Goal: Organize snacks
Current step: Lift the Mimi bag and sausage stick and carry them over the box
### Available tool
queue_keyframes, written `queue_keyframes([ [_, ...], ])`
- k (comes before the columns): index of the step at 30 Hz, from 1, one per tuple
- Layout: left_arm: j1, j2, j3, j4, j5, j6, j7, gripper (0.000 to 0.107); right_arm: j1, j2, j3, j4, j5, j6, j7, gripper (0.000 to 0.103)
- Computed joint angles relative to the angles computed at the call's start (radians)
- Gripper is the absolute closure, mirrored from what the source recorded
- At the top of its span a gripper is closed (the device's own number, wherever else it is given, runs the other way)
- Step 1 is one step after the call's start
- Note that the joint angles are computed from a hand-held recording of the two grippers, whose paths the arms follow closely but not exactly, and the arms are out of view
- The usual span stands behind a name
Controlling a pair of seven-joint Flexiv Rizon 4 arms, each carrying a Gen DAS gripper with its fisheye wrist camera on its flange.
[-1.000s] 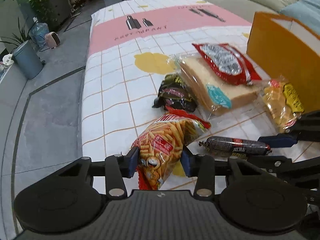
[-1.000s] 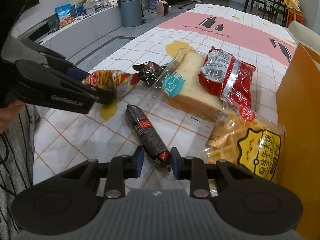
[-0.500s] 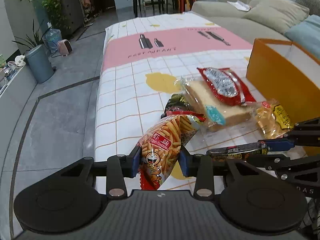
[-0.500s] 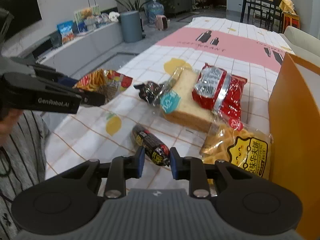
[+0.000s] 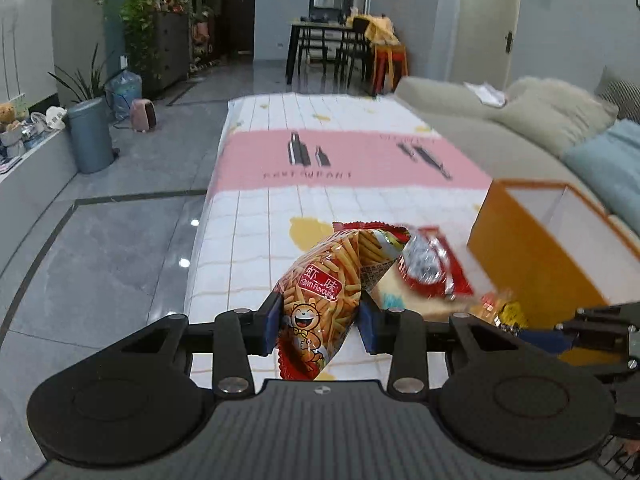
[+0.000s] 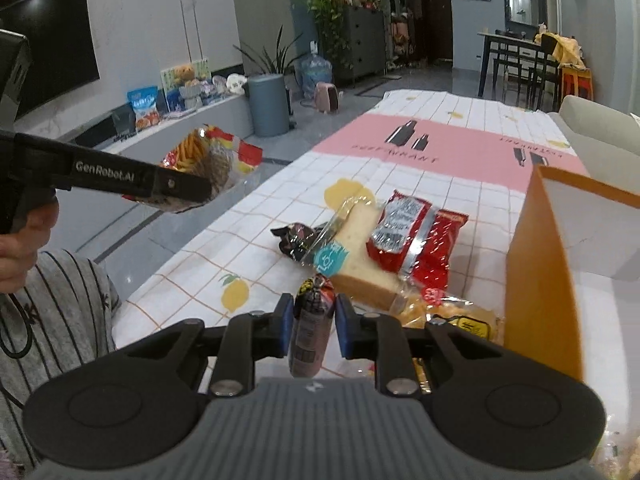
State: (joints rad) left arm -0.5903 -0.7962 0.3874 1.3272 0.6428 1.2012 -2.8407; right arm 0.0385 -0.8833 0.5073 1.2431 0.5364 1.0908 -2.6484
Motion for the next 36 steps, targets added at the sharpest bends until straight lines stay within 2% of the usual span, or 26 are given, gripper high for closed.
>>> queue_keyframes([
  [7,-0.007,0.002,0.011,-0.024,0.002,0.055,-0.058,0.063,-0.091,0.025,0.062,-0.004,0.113,-0.028,-0.035,0.083],
  [15,-0.020,-0.019,0.035,-0.082,-0.030,0.125,-0.060,0.063,-0.172,0.059,0.087,-0.046,0.343,-0.049,-0.085,0.083],
  [19,0.000,-0.048,0.012,-0.137,-0.068,0.152,0.010,0.063,-0.188,0.054,0.064,-0.099,0.454,-0.031,-0.057,0.083],
  [23,0.030,-0.095,-0.032,-0.217,-0.146,0.157,0.115,0.063,-0.167,0.033,0.014,-0.153,0.507,0.063,0.002,0.083],
  [25,0.034,-0.123,-0.044,-0.257,-0.178,0.165,0.159,0.063,-0.143,0.013,-0.024,-0.182,0.496,0.124,0.080,0.083],
  [27,0.056,-0.153,-0.087,-0.302,-0.219,0.175,0.231,0.063,-0.107,-0.013,-0.080,-0.210,0.430,0.149,0.202,0.083],
  [30,0.084,-0.202,-0.148,-0.372,-0.281,0.169,0.337,0.063,-0.051,-0.071,-0.187,-0.275,0.272,0.075,0.397,0.083],
  [32,0.095,-0.237,-0.179,-0.424,-0.320,0.156,0.404,0.063,-0.012,-0.094,-0.250,-0.289,0.194,0.089,0.505,0.083],
  [34,0.097,-0.270,-0.194,-0.472,-0.357,0.139,0.450,0.063,-0.016,-0.117,-0.253,-0.316,0.152,0.052,0.565,0.083],
  [36,0.099,-0.301,-0.213,-0.519,-0.396,0.117,0.501,0.063,-0.042,-0.136,-0.215,-0.344,0.136,0.009,0.584,0.083],
])
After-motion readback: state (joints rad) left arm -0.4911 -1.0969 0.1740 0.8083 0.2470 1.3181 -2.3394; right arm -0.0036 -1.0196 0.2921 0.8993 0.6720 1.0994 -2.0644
